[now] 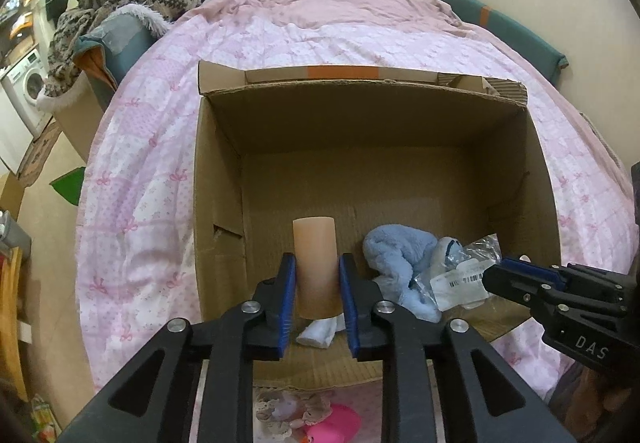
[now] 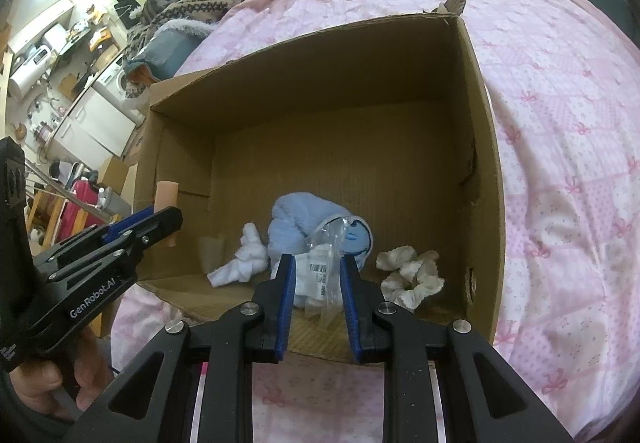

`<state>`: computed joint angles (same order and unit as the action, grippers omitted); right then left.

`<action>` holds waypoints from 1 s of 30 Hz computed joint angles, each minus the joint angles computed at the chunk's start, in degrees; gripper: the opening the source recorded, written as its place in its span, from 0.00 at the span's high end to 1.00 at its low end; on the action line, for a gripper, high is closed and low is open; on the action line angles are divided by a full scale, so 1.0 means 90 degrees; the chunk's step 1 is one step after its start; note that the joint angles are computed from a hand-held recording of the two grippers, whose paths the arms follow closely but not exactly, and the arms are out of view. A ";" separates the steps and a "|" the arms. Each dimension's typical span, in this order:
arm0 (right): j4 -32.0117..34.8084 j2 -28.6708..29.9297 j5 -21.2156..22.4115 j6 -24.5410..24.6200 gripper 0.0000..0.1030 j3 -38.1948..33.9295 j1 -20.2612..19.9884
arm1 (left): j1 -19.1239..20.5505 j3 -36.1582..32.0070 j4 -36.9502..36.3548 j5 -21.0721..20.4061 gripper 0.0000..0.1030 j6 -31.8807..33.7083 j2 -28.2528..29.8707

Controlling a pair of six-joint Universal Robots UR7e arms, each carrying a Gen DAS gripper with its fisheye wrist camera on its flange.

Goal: Organize soft objects
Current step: 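Open both tools to release the sponge and bag inside the box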

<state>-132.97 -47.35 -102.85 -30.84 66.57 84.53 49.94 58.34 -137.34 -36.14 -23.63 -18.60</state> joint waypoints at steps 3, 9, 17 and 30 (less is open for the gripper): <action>-0.0017 0.0000 0.0006 0.0006 0.76 0.0013 0.0004 | -0.0005 0.0026 -0.0031 0.0005 0.79 0.0025 -0.0012; -0.0007 0.0000 0.0028 0.0021 0.76 0.0004 -0.0004 | -0.0031 0.0080 -0.0152 0.0103 0.54 0.0030 -0.0029; -0.0117 -0.0022 0.0149 0.0075 0.73 0.0002 -0.0028 | -0.0034 0.0071 -0.0169 0.0215 0.37 -0.0109 -0.0068; -0.0829 -0.0256 0.0431 0.0100 0.34 0.0349 -0.0025 | -0.0188 0.0549 -0.0583 0.0449 0.37 -0.0138 -0.0341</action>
<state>-140.43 -49.65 -98.98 -29.94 69.71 84.30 48.25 63.28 -142.59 -32.10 -24.87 -21.67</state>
